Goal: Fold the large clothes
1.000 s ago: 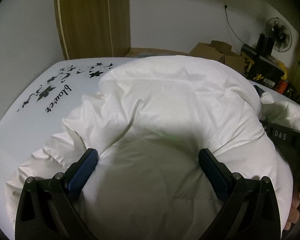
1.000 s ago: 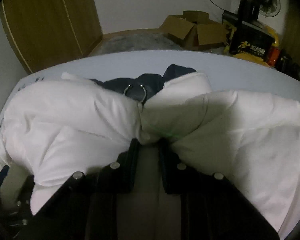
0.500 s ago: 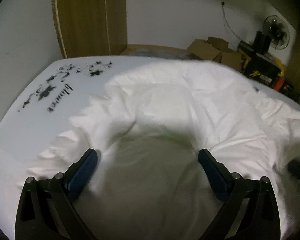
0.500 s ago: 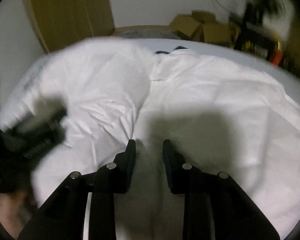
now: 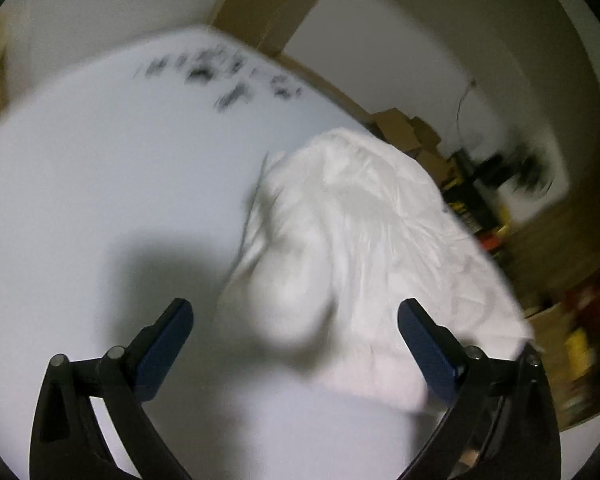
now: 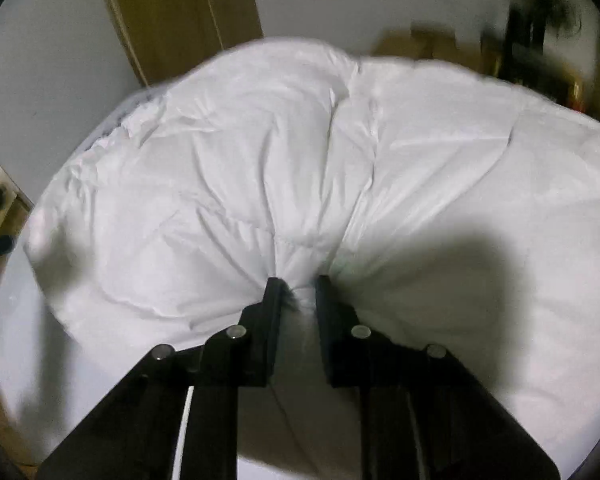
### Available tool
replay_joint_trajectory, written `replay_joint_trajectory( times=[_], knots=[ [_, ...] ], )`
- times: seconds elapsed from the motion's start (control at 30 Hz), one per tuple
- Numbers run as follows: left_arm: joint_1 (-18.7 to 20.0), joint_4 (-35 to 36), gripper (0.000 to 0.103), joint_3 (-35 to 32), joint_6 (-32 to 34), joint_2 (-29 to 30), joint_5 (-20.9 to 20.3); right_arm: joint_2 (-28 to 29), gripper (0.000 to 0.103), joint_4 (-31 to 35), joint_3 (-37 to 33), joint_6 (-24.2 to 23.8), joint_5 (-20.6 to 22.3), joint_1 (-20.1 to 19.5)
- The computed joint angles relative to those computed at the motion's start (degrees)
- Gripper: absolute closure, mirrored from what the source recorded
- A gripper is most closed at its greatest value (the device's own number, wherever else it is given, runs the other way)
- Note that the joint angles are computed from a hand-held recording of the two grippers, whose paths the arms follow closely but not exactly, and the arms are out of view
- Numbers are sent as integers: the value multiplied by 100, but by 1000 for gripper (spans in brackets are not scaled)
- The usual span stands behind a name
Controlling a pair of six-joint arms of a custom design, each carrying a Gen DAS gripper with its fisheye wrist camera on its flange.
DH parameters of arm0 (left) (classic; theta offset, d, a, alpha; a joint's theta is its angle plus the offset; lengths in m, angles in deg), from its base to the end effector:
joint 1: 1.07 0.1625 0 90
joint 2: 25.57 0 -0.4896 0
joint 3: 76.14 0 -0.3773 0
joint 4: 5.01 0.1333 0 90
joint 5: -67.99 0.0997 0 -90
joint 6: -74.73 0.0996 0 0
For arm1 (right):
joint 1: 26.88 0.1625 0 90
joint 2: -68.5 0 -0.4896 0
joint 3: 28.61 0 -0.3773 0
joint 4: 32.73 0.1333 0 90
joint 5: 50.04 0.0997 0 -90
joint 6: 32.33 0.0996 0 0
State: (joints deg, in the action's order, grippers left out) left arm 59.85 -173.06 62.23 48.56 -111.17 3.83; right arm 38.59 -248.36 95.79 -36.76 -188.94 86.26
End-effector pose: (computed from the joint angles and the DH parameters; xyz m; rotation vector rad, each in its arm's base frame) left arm -0.0372 -0.4305 0.3118 -0.0734 2.8234 -0.8605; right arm 0.2556 -0.4498 0.0260 0.2613 -2.2706 0.7910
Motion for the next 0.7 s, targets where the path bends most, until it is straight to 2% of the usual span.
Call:
replay_joint_trajectory(
  times=[0.03,0.1,0.13,0.17,0.2,0.23,0.3,0.37,0.47,0.53,0.6,0.63,0.7],
  knots=[
    [103,-46,0,94,-95,-117,-198,-167,84,361,32,256,145,-35],
    [387,-325,0,349,-265,-319,-782,-650,83,983,222,1185,740,-130],
    [509,-573,0,468,-278,-326,-1091,-830,80,935,333,1379,945,-123],
    [568,-678,0,506,-287,-300,-1258,-825,76,646,392,1333,909,-54],
    [634,-805,0,550,-279,-225,-1489,-779,62,377,411,1228,745,66],
    [665,-932,0,574,-237,-109,-1668,-751,41,132,444,1111,610,183],
    [731,-1192,0,581,-175,171,-1987,-811,27,43,524,1135,759,248],
    [806,-1472,0,541,-188,504,-2235,-927,27,12,704,1290,992,249],
    [859,-1863,0,432,-314,877,-2128,-1020,27,-159,935,1460,1134,280],
    [988,-1925,0,316,-436,1067,-2103,-1050,27,-188,973,1447,1135,284],
    [1137,-1976,1,193,-570,1258,-2246,-1090,27,-172,1060,1562,1078,389],
    [1119,-2148,0,160,-514,1332,-2167,-1109,27,-196,1069,1532,1128,356],
    [1170,-2229,0,47,-517,1462,-2276,-1162,27,-183,1153,1629,1107,417]
  ],
)
